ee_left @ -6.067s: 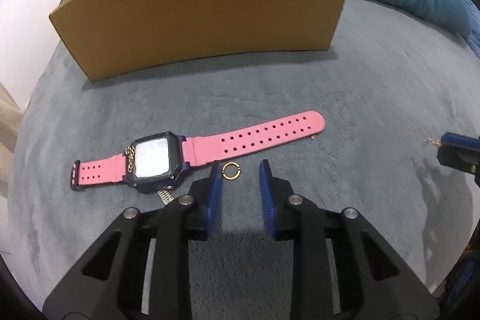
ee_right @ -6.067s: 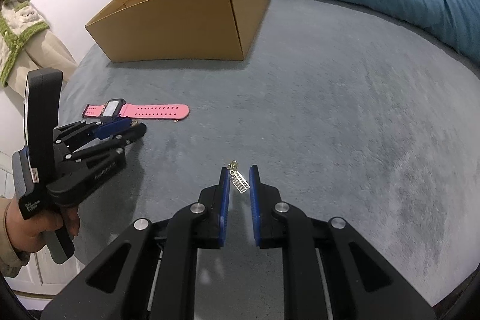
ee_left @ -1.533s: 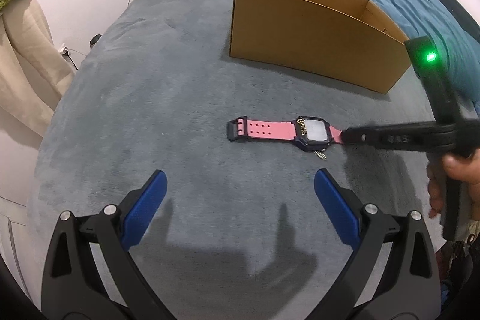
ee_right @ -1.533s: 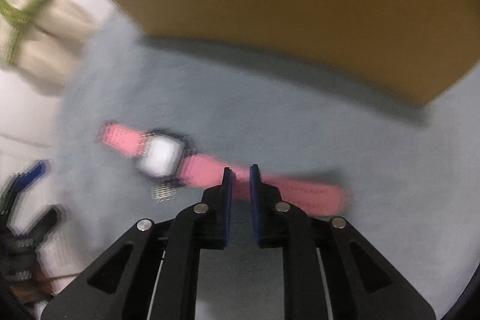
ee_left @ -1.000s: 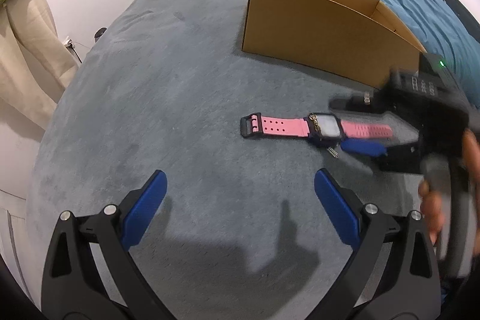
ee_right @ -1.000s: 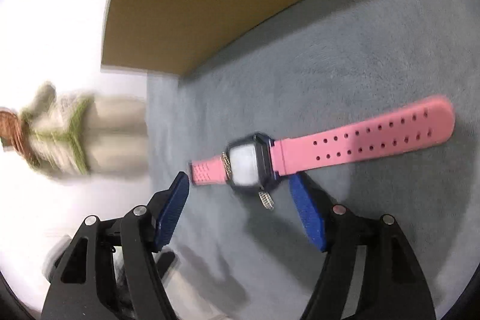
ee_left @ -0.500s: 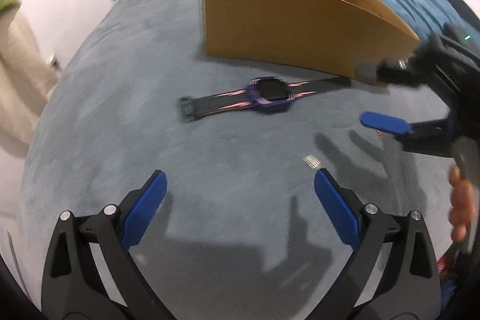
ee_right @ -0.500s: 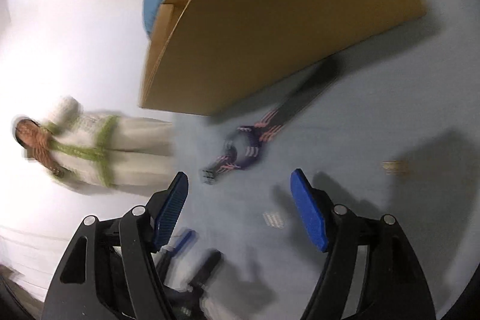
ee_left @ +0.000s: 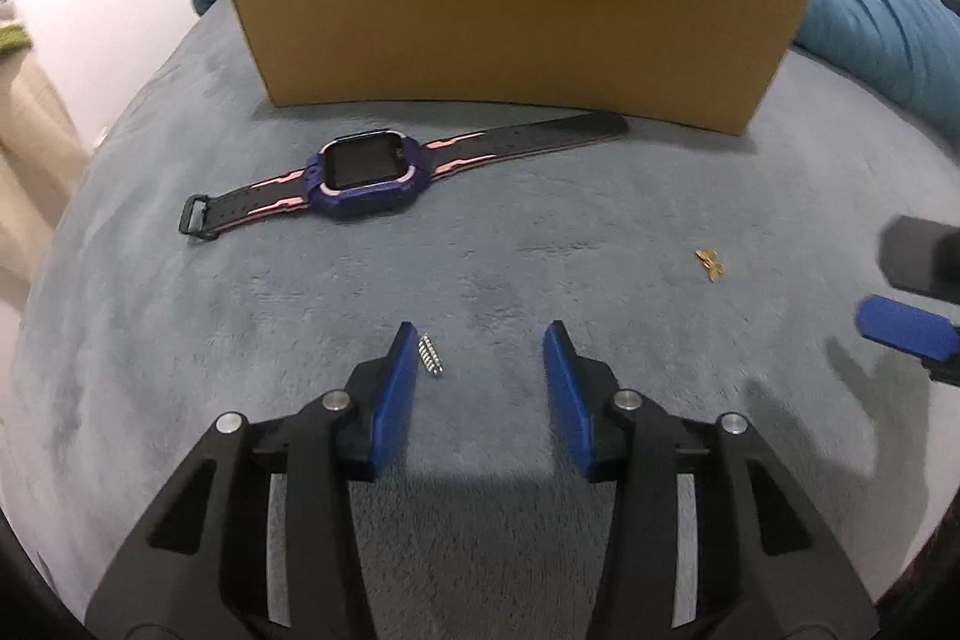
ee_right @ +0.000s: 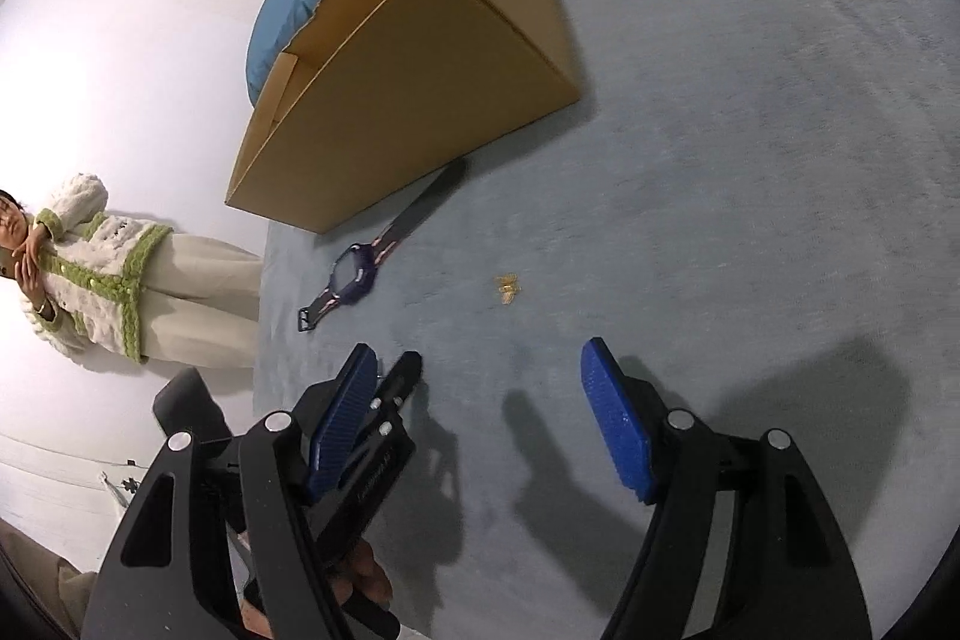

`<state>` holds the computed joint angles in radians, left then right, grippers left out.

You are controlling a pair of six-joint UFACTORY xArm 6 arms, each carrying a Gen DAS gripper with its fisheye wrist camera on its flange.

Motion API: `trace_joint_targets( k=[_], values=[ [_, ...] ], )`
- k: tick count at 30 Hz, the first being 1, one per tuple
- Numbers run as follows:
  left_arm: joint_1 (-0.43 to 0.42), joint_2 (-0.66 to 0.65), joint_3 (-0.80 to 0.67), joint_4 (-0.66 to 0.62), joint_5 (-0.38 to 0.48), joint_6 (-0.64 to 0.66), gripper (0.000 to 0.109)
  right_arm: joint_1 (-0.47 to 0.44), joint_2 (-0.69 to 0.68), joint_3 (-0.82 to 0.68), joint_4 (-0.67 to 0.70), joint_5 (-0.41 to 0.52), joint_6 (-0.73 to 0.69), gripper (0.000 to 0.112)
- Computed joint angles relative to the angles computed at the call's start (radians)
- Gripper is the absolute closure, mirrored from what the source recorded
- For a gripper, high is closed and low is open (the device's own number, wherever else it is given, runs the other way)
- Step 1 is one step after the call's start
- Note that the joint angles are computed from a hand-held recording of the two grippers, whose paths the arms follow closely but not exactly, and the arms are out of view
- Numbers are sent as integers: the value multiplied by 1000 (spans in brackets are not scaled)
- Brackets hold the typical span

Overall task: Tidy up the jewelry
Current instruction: 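Close the left gripper on the small silver charm beside the watch, then move the right gripper to the gold butterfly charm while the left gripper holds the silver charm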

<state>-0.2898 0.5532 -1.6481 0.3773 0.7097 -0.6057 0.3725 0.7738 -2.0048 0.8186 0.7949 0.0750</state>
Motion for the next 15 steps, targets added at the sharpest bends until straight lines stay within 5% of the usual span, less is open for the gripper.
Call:
trace_joint_targets(
  k=[5, 8, 12, 15],
  values=[
    [-9, -11, -1, 102, 23, -115, 66, -5, 14, -8, 12, -7, -12, 43],
    [5, -14, 6, 37, 40, -126, 70, -4, 26, -19, 19, -13, -14, 43],
    [11, -14, -1, 40, 47, -145, 103, -4, 21, -10, 24, -16, -16, 43],
    [21, -13, -1, -5, 39, -132, 102, -2, 19, -2, 29, -23, -9, 43]
  ],
)
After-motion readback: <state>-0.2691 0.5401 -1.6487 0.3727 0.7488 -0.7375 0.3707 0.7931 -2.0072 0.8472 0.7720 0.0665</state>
